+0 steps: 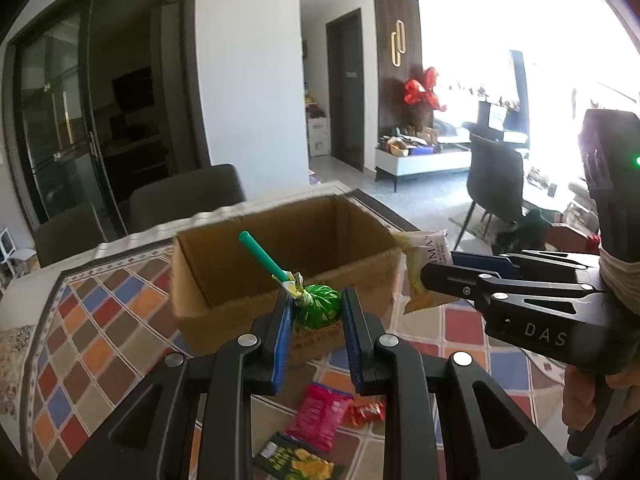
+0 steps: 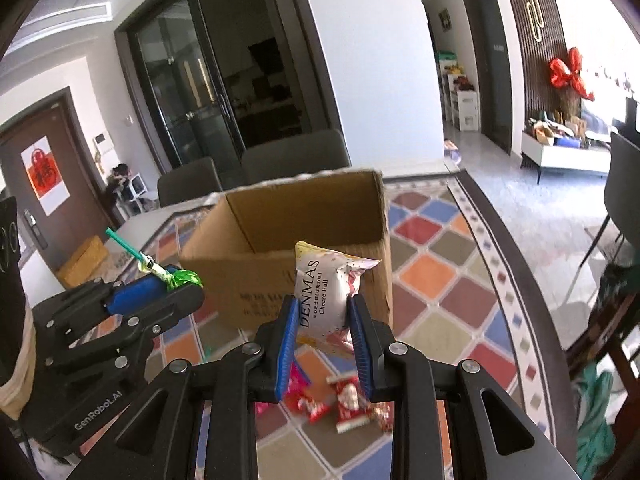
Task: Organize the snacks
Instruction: 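Carry the lollipop and DENMAS bag into the box and open both tools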
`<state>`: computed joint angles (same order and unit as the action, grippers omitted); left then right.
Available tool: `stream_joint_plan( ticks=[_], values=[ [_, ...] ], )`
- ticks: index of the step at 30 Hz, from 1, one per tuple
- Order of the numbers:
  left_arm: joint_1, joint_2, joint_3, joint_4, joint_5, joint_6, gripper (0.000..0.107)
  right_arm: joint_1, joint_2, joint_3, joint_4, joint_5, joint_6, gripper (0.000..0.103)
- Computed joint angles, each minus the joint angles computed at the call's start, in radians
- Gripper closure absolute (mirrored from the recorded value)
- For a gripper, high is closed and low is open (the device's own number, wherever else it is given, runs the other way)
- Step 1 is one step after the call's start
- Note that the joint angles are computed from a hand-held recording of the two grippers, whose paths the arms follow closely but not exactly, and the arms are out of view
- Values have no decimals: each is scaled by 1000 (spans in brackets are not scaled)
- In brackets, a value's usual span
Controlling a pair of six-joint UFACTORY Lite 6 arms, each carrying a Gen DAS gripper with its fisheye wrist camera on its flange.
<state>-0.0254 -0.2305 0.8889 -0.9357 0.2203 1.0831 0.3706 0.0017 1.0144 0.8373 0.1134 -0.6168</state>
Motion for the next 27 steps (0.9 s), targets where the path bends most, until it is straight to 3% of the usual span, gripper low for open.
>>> stream_joint_plan(
  ticks=[16,27],
  values=[
    [124,326,391,271,115,-291,82,36,326,478,-548,124,477,76],
    [147,589,676,418,236,-460,82,51,578,792,-668,269,597,76]
  ],
)
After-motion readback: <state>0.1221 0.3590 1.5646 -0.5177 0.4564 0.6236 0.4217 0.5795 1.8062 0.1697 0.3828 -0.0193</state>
